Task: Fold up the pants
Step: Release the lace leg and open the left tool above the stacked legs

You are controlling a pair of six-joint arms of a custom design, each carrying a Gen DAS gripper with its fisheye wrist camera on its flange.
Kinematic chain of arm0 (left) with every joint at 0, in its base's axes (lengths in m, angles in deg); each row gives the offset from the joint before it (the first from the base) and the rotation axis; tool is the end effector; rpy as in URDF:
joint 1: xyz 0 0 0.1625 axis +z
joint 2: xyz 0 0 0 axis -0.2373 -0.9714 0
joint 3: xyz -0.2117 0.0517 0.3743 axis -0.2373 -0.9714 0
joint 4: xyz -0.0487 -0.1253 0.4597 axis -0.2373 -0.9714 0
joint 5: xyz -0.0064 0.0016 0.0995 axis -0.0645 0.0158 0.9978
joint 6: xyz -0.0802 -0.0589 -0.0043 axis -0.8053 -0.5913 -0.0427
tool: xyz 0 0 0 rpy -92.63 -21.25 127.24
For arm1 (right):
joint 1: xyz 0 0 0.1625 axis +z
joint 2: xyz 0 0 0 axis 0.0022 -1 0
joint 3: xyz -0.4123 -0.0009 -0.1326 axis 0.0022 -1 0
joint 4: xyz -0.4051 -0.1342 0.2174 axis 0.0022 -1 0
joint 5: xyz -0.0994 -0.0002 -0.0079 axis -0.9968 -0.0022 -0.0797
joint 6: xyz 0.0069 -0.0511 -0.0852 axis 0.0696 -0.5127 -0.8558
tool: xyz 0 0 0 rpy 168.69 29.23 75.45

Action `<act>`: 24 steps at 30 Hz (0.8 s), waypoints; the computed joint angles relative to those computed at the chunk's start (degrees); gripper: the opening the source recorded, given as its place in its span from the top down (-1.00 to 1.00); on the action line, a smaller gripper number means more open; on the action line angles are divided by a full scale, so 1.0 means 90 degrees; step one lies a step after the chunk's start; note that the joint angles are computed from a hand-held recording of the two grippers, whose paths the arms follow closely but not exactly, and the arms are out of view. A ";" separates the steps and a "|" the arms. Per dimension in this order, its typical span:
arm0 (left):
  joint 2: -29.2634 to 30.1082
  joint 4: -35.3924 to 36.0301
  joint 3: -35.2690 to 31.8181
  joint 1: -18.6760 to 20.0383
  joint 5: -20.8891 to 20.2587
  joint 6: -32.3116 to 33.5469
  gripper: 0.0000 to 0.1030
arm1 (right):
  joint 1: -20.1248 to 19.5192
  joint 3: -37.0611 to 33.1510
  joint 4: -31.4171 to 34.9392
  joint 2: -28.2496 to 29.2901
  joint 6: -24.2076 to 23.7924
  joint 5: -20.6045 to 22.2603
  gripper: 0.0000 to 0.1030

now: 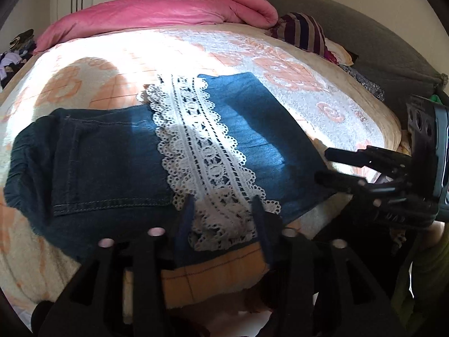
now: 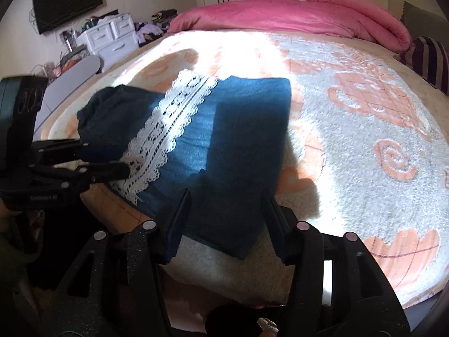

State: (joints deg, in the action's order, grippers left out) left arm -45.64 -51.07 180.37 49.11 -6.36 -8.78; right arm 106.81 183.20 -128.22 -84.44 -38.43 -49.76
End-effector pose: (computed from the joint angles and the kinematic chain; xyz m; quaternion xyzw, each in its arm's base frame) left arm -0.1291 -0.3394 0.1764 0.1663 0.9133 -0.2717 0.2538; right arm 0.2293 -0.4060 0.0828 0.3352 -0.9037 0.1961 0.1800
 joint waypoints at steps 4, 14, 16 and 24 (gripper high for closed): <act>-0.0357 0.0489 0.0015 -0.0223 0.0200 -0.0259 -0.10 | 0.0025 0.0014 -0.0133 -0.0082 0.0138 0.0008 -0.22; -0.1237 0.1856 -0.0012 -0.0701 0.0710 -0.0990 -0.58 | 0.0131 -0.0032 -0.0411 -0.0108 0.0336 -0.0157 -0.67; -0.1360 0.2060 -0.0025 -0.0767 0.0773 -0.1122 -0.58 | 0.0185 -0.0061 -0.0494 -0.0069 0.0361 -0.0234 -0.72; -0.2078 0.3405 -0.0107 -0.0942 0.1080 -0.1886 -0.83 | 0.0387 -0.0252 -0.0489 0.0101 0.0327 -0.0361 -0.79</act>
